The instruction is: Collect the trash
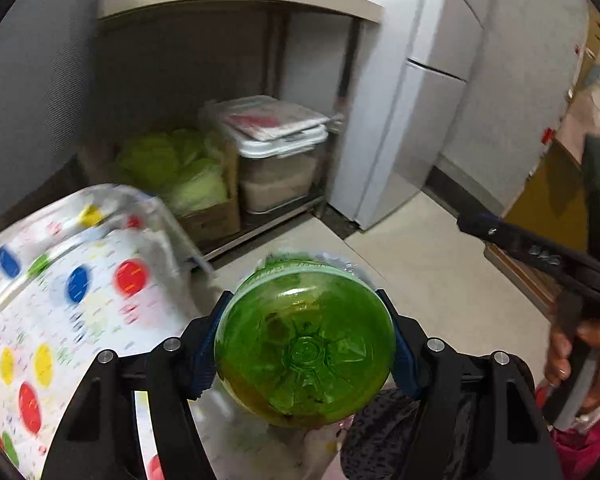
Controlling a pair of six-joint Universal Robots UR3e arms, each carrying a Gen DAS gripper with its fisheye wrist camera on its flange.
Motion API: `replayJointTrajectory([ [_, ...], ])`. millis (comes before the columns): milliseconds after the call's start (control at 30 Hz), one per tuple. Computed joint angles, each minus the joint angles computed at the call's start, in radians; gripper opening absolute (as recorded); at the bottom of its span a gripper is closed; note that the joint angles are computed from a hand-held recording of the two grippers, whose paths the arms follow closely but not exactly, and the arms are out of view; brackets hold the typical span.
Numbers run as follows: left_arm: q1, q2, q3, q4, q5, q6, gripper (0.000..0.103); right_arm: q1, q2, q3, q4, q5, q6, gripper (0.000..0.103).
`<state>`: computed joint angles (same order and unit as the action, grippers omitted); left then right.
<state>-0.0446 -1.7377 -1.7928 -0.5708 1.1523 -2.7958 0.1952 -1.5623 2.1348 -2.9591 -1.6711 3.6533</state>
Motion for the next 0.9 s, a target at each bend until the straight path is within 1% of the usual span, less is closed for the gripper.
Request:
replayJointTrajectory([
  [133,-0.091,-0.103,0.116,0.054,0.044,-0.057,0.070,-0.035,-0.097,0.061,0.007,0.011,-0.012,0.034],
  [167,-0.110,-0.121,0.139,0.072,0.062,-0.072,0.075,-0.050,-0.130,0.081,0.009,0.018,-0.015,0.035],
  [200,-0.115,-0.125,0.144,0.087,0.063,-0.083,0.083,-0.055,-0.150,0.090,0.016,0.020,-0.016,0.038],
  [267,-0.106,-0.121,0.144,0.094,0.030,-0.097,0.083,-0.062,-0.192,0.105,0.030,0.020,-0.019,0.039],
  [467,-0.060,-0.080,0.118,0.085,0.014,-0.125,0.083,-0.008,-0.221,0.075,0.068,-0.004,-0.017,0.039],
  [600,-0.003,0.011,0.041,0.063,0.024,-0.101,0.083,0.062,-0.203,0.023,0.095,-0.028,-0.007,0.040],
  [633,0.013,0.043,0.012,0.058,0.032,-0.090,0.083,0.081,-0.199,0.007,0.109,-0.034,-0.002,0.044],
  [667,0.023,0.068,-0.009,0.055,0.044,-0.085,0.083,0.111,-0.194,-0.013,0.129,-0.047,0.006,0.046],
  [767,0.057,0.176,-0.092,0.037,0.103,-0.066,0.083,0.187,-0.183,-0.061,0.189,-0.088,0.032,0.046],
  [833,0.100,0.270,-0.151,-0.005,0.114,-0.046,0.083,0.241,-0.184,-0.090,0.243,-0.112,0.062,0.048],
  [900,0.146,0.363,-0.204,-0.043,0.104,-0.026,0.083,0.296,-0.185,-0.114,0.287,-0.151,0.097,0.051],
])
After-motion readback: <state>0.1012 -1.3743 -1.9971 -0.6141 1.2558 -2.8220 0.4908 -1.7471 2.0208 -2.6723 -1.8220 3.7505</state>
